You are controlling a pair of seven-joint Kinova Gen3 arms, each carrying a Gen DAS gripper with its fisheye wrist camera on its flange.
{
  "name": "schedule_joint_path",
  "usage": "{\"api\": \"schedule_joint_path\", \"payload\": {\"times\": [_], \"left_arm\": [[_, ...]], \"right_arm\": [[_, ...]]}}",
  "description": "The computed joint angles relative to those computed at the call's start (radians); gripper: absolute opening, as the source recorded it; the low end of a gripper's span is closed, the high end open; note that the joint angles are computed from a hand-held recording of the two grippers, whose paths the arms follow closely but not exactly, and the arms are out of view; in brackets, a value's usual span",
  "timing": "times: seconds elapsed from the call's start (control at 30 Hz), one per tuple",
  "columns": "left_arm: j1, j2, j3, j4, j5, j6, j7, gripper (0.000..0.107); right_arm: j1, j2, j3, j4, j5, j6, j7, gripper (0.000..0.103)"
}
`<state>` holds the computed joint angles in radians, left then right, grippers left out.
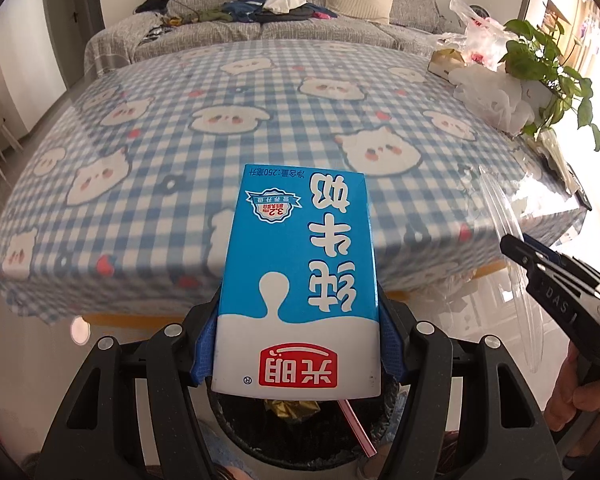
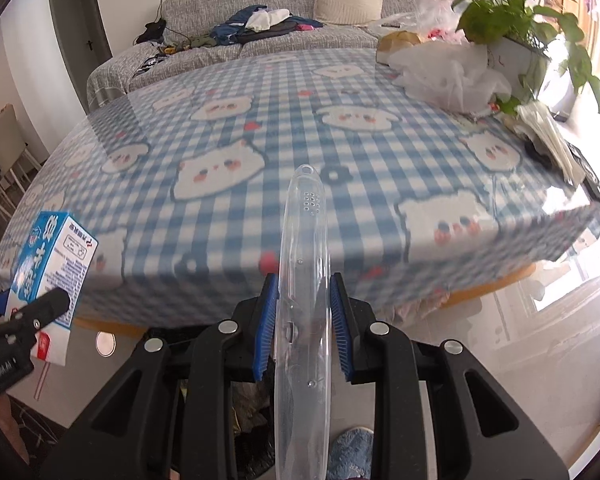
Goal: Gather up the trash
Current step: 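Carry the milk carton and clear tube down over the black bin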
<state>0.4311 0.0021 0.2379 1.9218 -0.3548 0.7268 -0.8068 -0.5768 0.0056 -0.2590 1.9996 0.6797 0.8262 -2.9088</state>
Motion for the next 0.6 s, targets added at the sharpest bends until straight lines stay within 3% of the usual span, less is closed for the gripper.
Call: {"api": "schedule_joint_path", "payload": {"times": [0.4,0.6], "left_arm": [[0.036,-0.024,0.044,0.105,-0.019,-0.022,0.103,0.062],[0.065,0.001,0.056,0.185,-0.057,-0.085,0.194,0.062]], "right_arm": [[-0.048,-0.028,-0.056,0.130,0.013,-0.028,-0.142,0.025],[-0.057,-0.015,-0.056,0.184,0.009,-0.064,-0.193,0.025]]}}
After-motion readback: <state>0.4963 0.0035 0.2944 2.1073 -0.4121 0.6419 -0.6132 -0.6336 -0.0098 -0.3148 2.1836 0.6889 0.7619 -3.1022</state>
